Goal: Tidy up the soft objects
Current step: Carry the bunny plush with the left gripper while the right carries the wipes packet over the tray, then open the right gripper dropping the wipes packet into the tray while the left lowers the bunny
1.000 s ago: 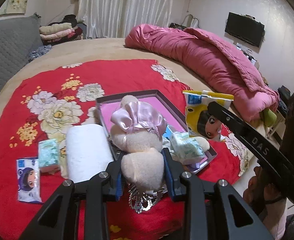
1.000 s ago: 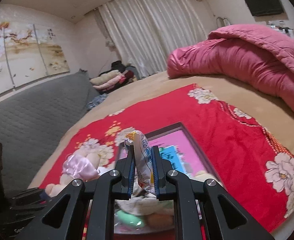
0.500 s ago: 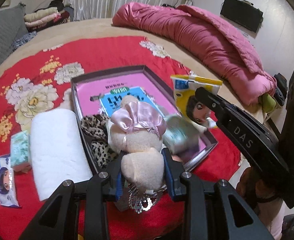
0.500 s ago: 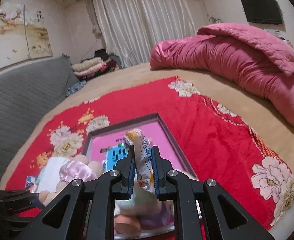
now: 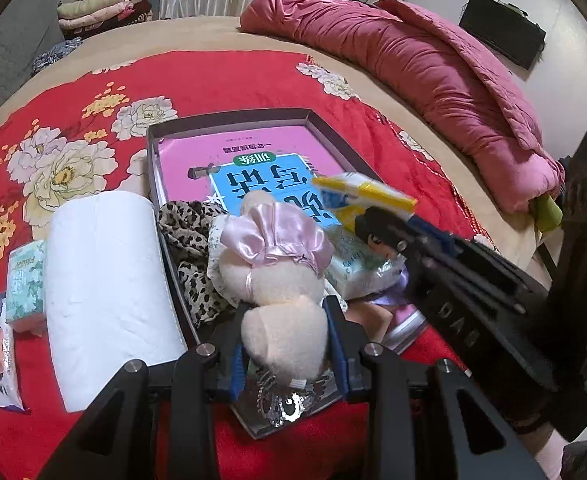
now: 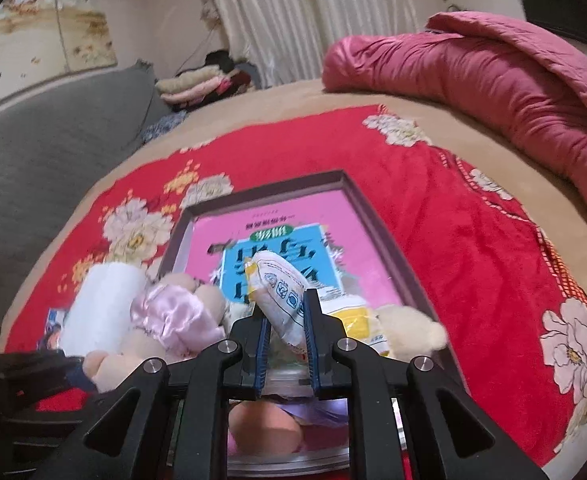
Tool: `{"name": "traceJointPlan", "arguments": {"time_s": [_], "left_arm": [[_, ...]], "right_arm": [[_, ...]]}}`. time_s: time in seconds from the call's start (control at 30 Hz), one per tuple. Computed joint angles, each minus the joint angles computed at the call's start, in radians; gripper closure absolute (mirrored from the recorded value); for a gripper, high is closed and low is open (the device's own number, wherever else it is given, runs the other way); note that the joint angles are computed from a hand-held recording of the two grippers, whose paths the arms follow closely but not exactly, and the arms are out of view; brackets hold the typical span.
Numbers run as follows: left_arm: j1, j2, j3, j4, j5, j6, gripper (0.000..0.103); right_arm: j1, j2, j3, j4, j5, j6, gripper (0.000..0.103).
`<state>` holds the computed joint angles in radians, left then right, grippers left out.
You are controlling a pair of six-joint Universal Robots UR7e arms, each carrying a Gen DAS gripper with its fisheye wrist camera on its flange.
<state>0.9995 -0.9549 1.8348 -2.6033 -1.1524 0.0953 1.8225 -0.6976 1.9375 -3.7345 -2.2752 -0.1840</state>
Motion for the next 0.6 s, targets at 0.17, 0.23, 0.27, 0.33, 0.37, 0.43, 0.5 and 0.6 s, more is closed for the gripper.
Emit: {"name": "traceJointPlan", "arguments": {"time_s": [0.17,0.23,0.27,0.33,0.37,0.43,0.5,0.6], "left_arm": [[0.005,0.000,-0.003,0.002,-0.006,-0.010,0.069],[0.004,0.000,-0.003,0.003,-0.008,-0.009,0.069],[0.004,0.001,-0.005,0.003,-0.006,-0.007,0.069],[0.005,0.002,-0.006,0.004,-0.007,-0.009,0.069],[0.006,0.002,-0.006,0.004,-0.008,-0.010,0.069],[0.008,0.001,-0.006,0.002,-0.012,-0.010,0.068],[0.009,0.000,-0.006,0.000,-0.014,-0.010,0.068],[0.011,-0.001,-0.008,0.001,-0.015,-0.014,0.068]], "right_arm": [[-0.006,0.003,-0.008,0.049,0.010,0.008,0.084],[-0.008,0.001,-0.003,0.051,0.020,0.013,0.083],[-0.008,0.001,-0.003,0.053,0.021,0.016,0.082],[-0.014,-0.007,0.004,0.062,0.041,0.031,0.081],[-0.016,-0.011,0.008,0.064,0.046,0.035,0.080],[-0.022,-0.021,0.017,0.079,0.067,0.056,0.077],[-0.026,-0.031,0.027,0.095,0.084,0.075,0.075],[-0.029,-0.037,0.035,0.100,0.099,0.086,0.073]]}}
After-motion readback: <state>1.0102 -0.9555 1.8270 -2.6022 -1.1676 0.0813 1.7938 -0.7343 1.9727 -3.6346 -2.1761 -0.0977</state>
